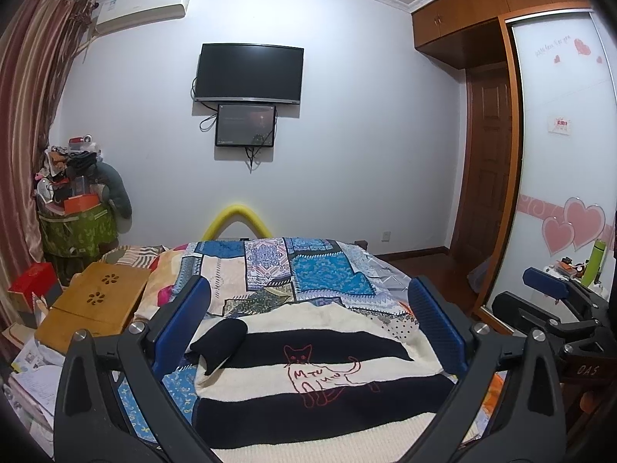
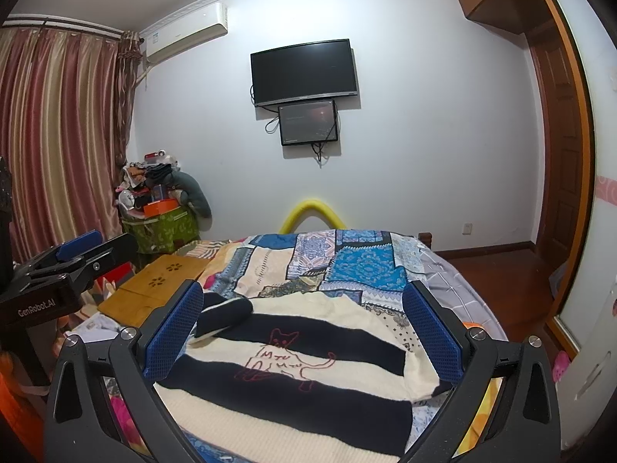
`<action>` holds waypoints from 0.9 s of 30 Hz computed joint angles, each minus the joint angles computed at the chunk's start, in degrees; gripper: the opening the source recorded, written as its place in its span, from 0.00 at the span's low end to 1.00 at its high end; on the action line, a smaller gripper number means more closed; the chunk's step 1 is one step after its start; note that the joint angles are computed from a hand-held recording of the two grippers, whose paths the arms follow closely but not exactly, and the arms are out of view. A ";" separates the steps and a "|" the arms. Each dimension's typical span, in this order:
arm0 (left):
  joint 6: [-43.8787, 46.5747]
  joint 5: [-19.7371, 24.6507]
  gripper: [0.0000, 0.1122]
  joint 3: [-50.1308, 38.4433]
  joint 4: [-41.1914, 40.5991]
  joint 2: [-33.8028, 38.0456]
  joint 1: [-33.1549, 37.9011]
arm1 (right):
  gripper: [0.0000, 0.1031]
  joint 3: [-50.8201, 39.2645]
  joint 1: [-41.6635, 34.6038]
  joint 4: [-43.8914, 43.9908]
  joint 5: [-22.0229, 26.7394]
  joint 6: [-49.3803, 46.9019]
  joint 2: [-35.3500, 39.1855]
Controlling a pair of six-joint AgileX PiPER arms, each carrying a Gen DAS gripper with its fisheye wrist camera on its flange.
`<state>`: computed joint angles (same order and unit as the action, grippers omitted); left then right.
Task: Fold small clothes
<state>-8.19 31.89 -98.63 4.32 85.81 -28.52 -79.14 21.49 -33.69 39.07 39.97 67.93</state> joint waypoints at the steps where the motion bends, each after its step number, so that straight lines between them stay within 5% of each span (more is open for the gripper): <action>1: -0.03 0.19 0.92 -0.21 0.08 0.11 -0.07 | 1.00 -0.86 -0.34 0.86 0.40 -0.85 0.34; 27: -0.91 0.35 0.92 -0.60 2.26 0.09 -1.02 | 1.00 -1.52 -1.41 2.75 0.39 -2.78 0.30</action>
<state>-9.10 32.24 -99.23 6.58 85.90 -29.54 -80.66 20.08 -30.94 39.46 37.18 68.23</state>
